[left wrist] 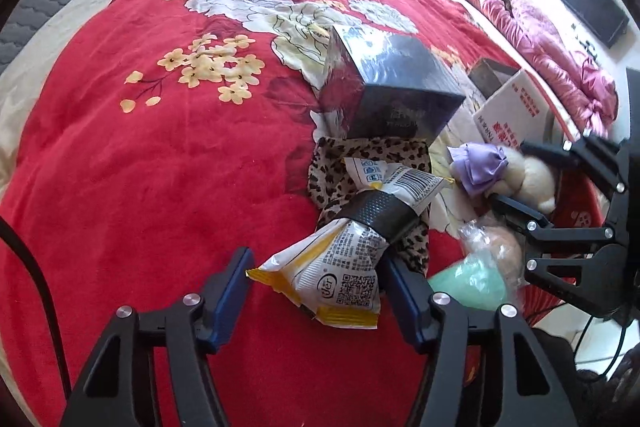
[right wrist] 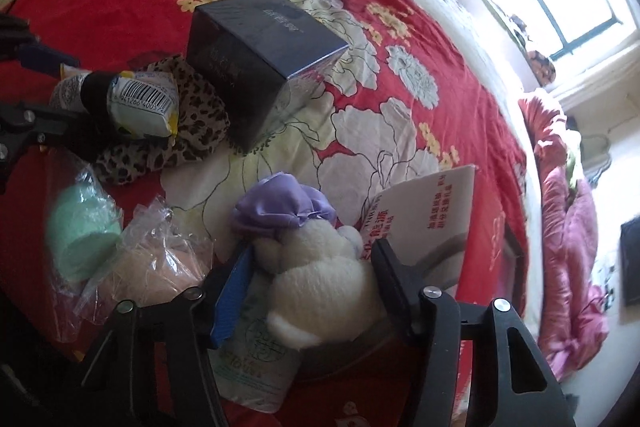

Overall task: Organize soft objects
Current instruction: 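Grasp the yellow-white snack packet with left tool while right grasps the white plush bear, then lift the snack packet and white bear and carry both toward the pink tray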

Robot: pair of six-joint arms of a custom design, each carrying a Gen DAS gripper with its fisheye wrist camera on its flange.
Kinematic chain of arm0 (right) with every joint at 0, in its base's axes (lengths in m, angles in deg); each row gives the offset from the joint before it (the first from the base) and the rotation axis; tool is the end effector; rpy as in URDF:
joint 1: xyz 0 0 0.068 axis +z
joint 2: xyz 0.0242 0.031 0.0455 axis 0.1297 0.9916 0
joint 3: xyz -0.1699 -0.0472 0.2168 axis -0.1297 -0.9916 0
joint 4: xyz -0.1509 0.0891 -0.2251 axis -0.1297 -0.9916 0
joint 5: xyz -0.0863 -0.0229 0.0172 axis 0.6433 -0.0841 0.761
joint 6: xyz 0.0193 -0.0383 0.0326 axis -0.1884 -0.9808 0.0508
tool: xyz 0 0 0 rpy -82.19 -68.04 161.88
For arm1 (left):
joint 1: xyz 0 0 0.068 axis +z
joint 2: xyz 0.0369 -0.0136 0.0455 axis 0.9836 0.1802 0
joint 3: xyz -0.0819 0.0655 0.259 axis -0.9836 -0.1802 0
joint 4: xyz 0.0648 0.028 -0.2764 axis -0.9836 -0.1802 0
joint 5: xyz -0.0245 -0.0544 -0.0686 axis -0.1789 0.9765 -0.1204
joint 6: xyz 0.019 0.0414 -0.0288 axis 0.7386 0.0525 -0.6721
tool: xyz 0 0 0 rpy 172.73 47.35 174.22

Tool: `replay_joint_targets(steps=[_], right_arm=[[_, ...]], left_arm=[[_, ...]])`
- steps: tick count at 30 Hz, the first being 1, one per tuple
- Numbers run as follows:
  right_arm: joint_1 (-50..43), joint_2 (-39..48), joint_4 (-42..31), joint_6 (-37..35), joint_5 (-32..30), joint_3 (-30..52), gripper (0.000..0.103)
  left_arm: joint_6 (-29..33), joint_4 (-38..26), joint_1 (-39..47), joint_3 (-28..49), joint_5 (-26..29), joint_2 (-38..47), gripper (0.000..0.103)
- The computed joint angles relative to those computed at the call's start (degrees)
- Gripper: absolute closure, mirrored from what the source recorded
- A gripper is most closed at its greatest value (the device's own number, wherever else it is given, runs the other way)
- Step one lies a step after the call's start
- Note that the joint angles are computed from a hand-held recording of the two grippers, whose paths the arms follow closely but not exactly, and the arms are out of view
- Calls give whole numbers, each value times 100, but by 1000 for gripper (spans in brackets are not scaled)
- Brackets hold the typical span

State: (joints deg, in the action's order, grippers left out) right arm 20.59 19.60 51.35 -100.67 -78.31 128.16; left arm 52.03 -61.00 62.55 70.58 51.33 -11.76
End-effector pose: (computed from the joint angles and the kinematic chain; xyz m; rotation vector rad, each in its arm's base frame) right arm 0.2525 0.0543 0.1959 -1.1152 2.4039 -0.3158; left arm 0.2032 -0.0650 0.2019 -0.0913 2.6808 -0.3126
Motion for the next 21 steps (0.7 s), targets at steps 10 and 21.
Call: replay_joint_targets(steps=[10,21], right_arm=[[-1136,-180,-917,1315,-2159,495,51],[-1641,-415,-1408,1884,-3032,611,51]], left_arm=[[-164,177,280,-186,390,-319,56],[-329,84,224,-316,308,-841,59]])
